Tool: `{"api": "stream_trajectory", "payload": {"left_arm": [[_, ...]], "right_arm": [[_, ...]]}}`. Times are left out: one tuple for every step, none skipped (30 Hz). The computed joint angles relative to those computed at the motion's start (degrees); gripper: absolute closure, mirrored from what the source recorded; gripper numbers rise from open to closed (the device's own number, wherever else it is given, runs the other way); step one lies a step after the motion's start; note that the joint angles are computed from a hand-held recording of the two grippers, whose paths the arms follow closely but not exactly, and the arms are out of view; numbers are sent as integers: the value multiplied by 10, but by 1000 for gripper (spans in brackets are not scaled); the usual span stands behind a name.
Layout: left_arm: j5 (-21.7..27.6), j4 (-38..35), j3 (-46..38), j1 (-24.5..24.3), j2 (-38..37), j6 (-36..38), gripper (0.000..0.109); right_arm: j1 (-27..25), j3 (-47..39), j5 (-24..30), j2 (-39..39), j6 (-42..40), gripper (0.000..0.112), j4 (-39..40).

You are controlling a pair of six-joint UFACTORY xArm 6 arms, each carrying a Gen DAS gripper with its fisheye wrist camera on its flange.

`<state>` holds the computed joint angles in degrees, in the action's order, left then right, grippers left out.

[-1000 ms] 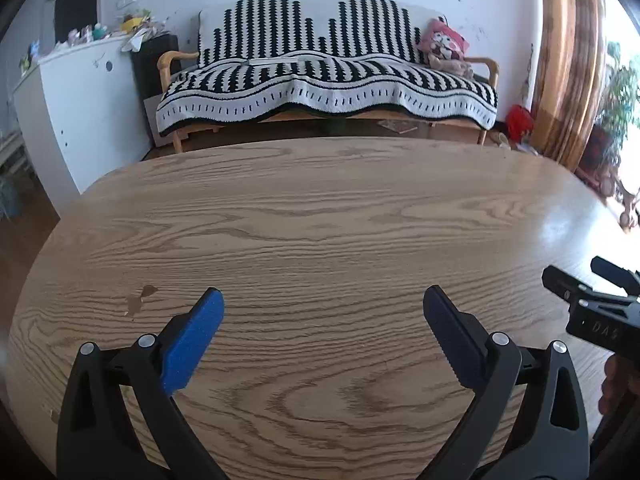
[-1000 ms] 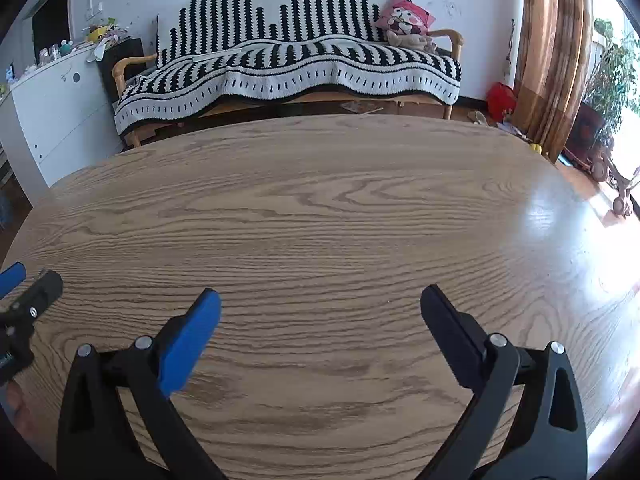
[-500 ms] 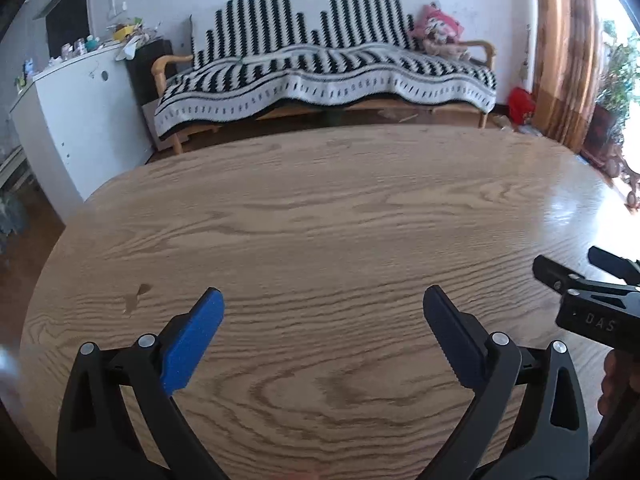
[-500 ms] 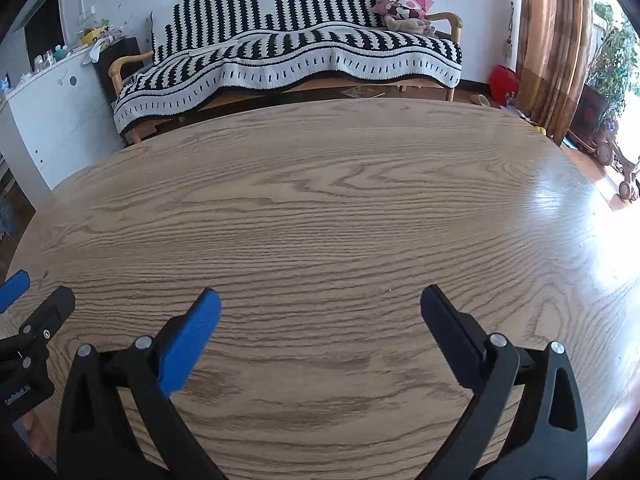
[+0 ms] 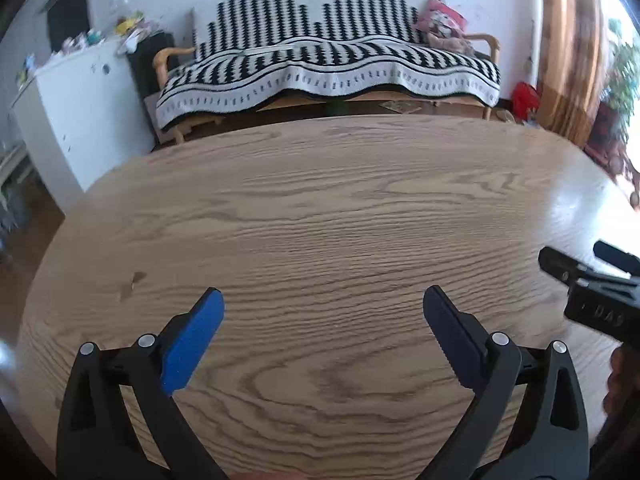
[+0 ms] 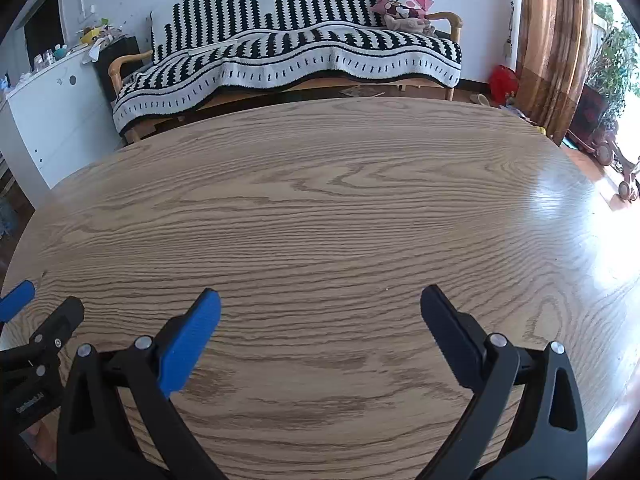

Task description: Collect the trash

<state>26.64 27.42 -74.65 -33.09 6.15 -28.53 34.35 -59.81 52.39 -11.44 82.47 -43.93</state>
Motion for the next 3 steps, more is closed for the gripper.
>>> {"api": "stream_trajectory", "payload": {"left_arm": [[5, 7, -3, -1, 2, 1, 12], [10, 14, -5, -2, 4, 0, 12], [10, 27, -6, -1, 4, -15, 12]], "right_arm": [[-1, 2, -1, -2, 1, 15, 0], [-1, 4, -2, -4, 3, 15, 0], [0, 5, -1, -6, 5, 15, -1]]}}
